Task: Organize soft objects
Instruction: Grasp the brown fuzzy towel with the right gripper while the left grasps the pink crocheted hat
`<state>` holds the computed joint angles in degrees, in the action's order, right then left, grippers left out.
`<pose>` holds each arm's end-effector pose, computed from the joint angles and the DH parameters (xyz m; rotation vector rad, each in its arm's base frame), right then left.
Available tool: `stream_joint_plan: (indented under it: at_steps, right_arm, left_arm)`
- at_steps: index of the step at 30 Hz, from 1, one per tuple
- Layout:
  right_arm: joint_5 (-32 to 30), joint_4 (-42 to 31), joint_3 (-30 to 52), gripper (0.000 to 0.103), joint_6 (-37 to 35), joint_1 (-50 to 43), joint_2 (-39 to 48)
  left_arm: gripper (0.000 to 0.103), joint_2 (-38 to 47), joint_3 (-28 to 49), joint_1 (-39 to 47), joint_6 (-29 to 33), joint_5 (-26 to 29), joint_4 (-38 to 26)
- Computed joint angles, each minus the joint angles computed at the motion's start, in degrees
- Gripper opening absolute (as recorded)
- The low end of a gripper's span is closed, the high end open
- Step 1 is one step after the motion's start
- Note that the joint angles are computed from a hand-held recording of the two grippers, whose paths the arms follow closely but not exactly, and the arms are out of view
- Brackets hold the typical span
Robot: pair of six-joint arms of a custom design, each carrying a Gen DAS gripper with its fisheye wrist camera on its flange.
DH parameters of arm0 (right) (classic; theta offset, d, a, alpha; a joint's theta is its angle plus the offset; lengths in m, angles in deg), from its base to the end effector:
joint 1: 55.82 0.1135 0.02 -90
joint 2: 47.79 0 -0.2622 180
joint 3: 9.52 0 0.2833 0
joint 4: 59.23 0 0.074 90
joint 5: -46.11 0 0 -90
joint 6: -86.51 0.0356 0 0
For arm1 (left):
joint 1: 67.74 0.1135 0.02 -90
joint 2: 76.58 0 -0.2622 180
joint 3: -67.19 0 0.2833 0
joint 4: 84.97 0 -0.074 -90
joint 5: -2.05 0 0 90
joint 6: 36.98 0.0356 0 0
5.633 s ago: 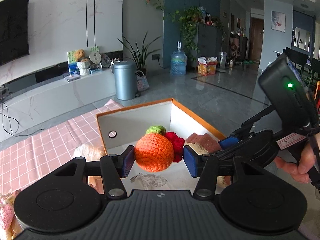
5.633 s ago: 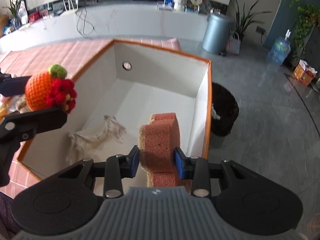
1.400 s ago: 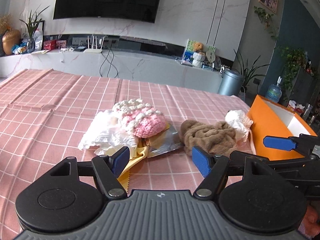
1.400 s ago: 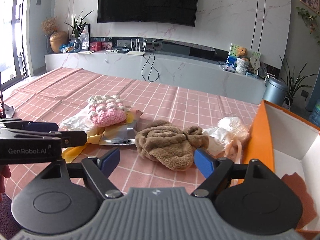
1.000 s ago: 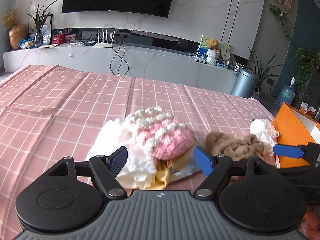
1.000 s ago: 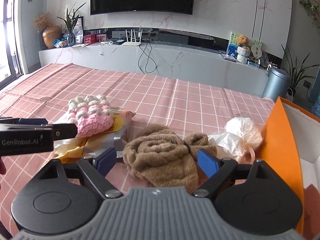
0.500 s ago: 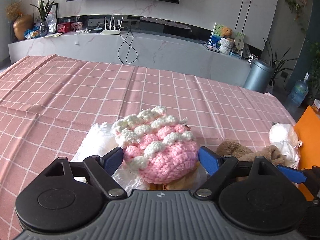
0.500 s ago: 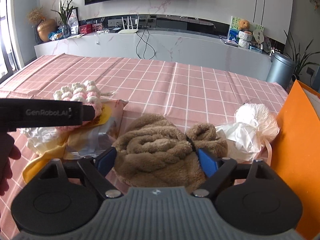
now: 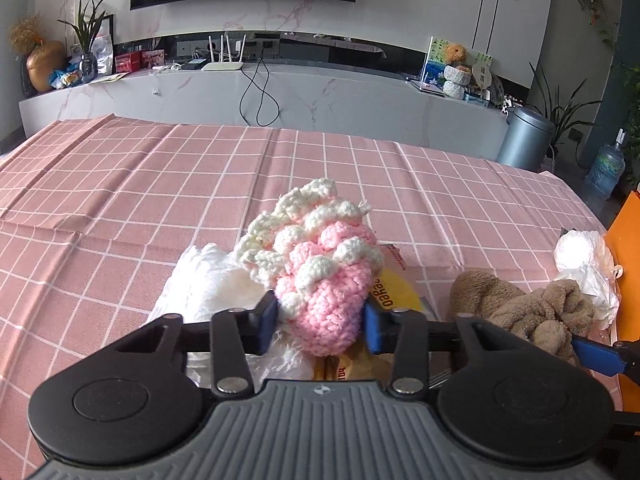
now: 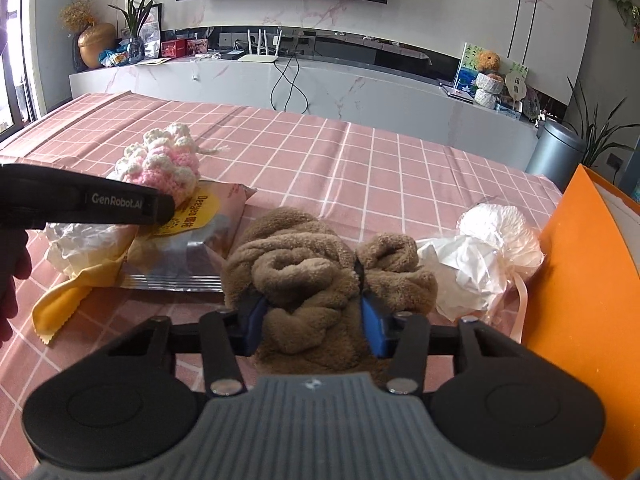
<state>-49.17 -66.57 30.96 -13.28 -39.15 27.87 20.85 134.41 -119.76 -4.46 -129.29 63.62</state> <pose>0.2551 0.0798 0.1303 -0.5754 2.2422 0.1676 0.2318 -0.2587 0.1423 -0.3262 2.2692 0.0257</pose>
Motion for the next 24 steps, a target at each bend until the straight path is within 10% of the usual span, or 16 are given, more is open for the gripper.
stream_joint_plan:
  at_steps: [10, 24]
  right_arm:
    - [-2.60, -2.27, -1.22, 0.006, -0.61, -1.32, -5.64]
    - [-10.35, -20.68, -6.18, 0.002, -5.34, -5.33, -26.32]
  left_arm:
    - [0.038, -4.05, -0.85, -4.57, -0.87, -3.48, -1.98]
    - [0.038, -6.46, 0.18, -15.51, -9.28, -4.01, -10.63]
